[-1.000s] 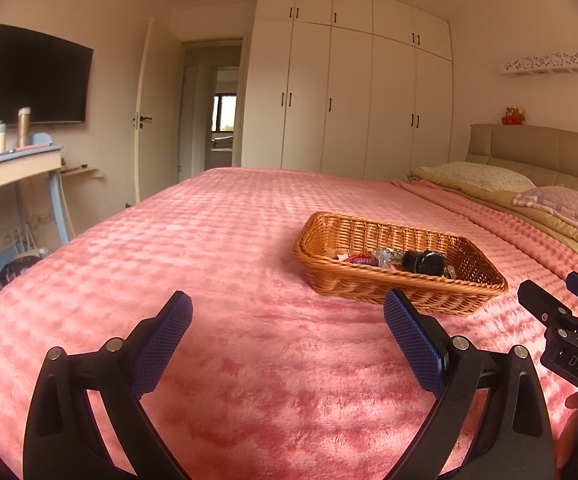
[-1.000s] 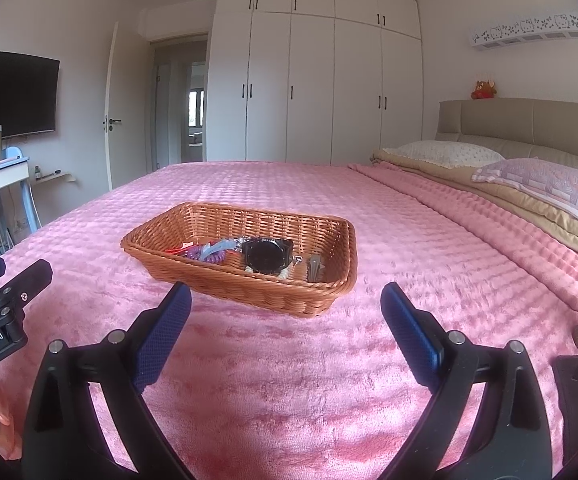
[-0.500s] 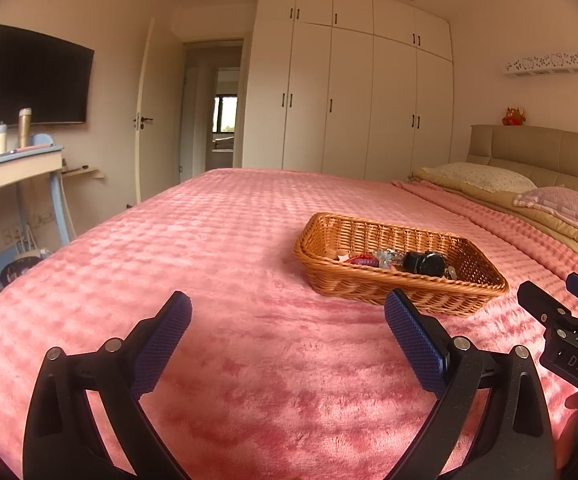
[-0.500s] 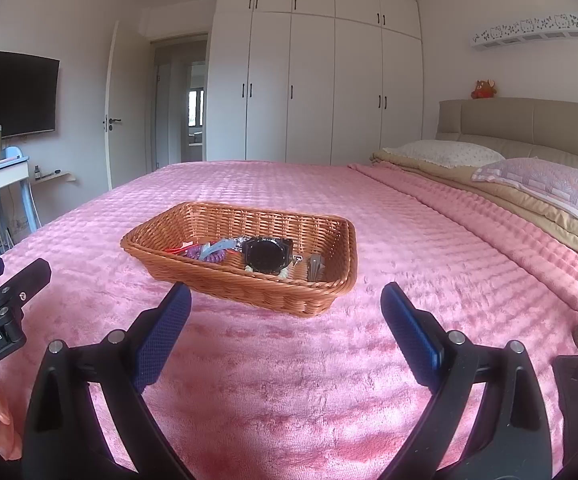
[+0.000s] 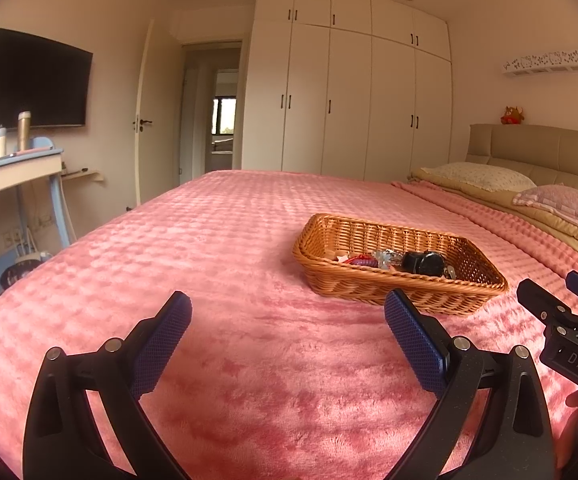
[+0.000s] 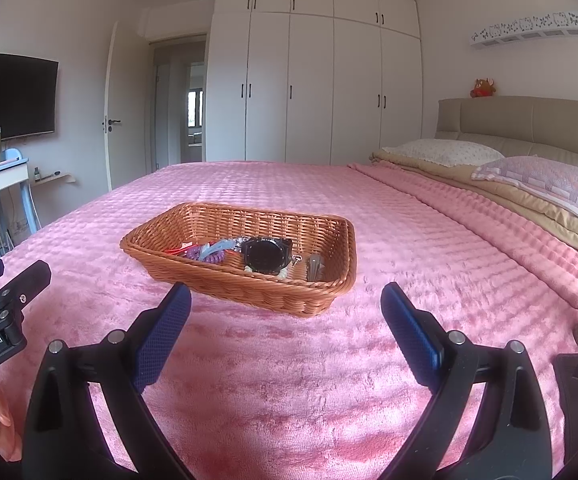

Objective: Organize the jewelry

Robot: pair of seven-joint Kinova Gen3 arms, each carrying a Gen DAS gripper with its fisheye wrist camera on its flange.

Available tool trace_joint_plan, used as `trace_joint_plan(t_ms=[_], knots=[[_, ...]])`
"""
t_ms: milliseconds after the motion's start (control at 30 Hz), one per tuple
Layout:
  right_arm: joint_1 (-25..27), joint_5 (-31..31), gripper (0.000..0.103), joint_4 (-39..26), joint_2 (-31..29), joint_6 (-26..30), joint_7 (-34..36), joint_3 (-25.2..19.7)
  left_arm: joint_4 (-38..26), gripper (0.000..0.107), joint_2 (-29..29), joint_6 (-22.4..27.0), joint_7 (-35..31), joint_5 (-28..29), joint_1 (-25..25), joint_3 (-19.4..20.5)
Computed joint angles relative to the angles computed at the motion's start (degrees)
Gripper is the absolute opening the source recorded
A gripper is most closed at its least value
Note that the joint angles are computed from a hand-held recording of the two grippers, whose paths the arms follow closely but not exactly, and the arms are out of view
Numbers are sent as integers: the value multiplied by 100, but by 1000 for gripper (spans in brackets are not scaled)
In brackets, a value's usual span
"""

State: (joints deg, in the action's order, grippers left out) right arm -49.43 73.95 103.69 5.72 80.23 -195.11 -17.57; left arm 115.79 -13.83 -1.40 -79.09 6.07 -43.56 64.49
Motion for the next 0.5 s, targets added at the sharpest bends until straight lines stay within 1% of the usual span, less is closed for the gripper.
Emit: trace_joint_plan(t_ms=[233, 500], knots=[[0, -3, 92, -2, 0, 2, -4, -3, -8, 94, -50, -10, 25, 25, -151, 113], [0, 1, 93, 1, 1, 3, -6, -3, 4, 94, -45, -35, 15, 36, -75, 56]])
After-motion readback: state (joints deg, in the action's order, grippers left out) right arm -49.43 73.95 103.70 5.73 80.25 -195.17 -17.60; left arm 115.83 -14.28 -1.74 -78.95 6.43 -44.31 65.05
